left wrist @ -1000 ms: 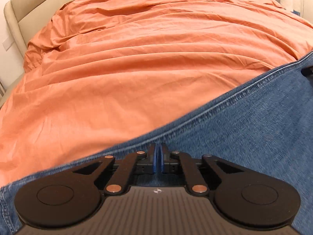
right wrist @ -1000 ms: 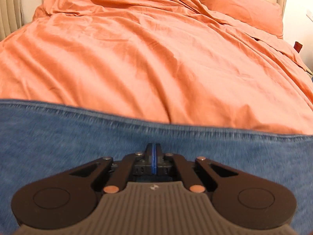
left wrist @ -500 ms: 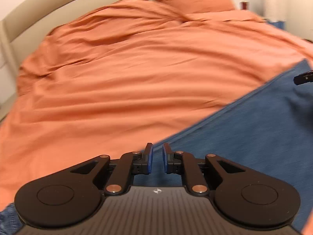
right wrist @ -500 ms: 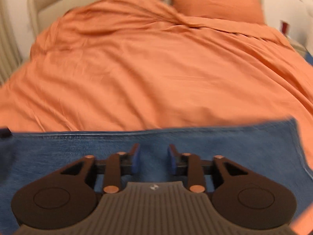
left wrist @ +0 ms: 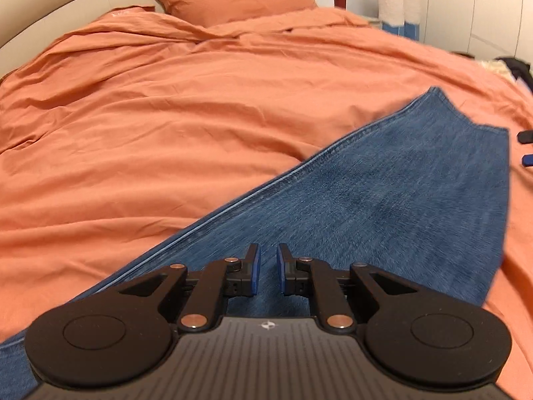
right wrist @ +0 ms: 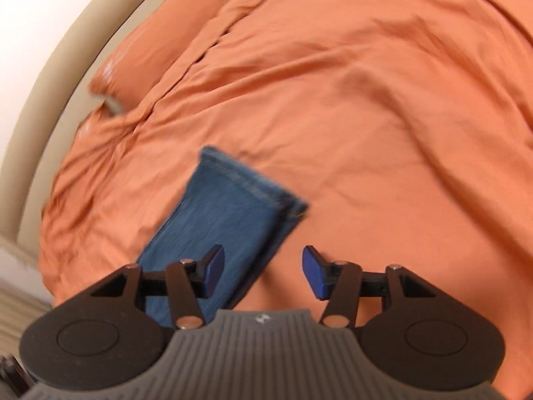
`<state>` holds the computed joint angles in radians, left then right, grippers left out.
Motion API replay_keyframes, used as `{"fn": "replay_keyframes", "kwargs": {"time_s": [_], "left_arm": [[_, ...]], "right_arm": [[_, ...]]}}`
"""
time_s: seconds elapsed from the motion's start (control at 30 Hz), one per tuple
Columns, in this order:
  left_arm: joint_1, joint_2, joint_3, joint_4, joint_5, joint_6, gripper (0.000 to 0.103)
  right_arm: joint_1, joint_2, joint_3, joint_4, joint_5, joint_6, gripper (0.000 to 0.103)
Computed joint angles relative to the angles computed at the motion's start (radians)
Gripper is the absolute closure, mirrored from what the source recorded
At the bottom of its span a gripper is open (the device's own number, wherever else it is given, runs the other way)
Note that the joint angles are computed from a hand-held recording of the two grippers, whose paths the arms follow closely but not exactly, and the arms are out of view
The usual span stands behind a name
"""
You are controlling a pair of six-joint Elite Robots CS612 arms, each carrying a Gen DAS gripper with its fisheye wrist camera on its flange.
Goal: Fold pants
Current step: 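Grasp the jeans leg hem with the right gripper and lift it, then lay the hem onto the jeans and open both grippers near the fold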
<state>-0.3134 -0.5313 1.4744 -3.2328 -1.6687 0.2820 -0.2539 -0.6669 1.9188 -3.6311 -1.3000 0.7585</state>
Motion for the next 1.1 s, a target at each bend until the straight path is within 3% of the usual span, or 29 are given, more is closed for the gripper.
{"fn": "replay_keyframes", "kwargs": {"time_s": [0.13,0.27,0.37,0.47,0.63,0.8,1.1], "left_arm": [[-0.011,0.025,-0.042,0.036,0.040,-0.005,0.087],[-0.013,0.051,-0.081,0.055,0.066,0.013,0.087],[-0.014,0.067,-0.106,0.056,0.076,0.014,0.087],[-0.017,0.080,-0.124,0.056,0.083,0.015,0.088],[-0.014,0.080,-0.130,0.053,0.075,-0.037,0.090],[0.004,0.032,-0.058,-0.013,0.042,-0.089,0.088],[0.099,-0.098,0.093,-0.083,-0.045,-0.132,0.088]], "right_arm": [[-0.024,0.068,-0.050,-0.060,0.072,0.086,0.055],[-0.034,0.131,-0.105,-0.126,0.117,0.158,0.066],[-0.031,0.148,-0.131,-0.129,0.106,0.147,0.080],[-0.025,0.151,-0.140,-0.146,0.090,0.107,0.085],[-0.003,0.108,-0.120,-0.159,0.030,-0.012,0.089],[0.032,0.007,-0.082,-0.120,-0.009,-0.154,0.091],[0.170,-0.131,-0.094,-0.112,-0.035,-0.366,0.092]]}}
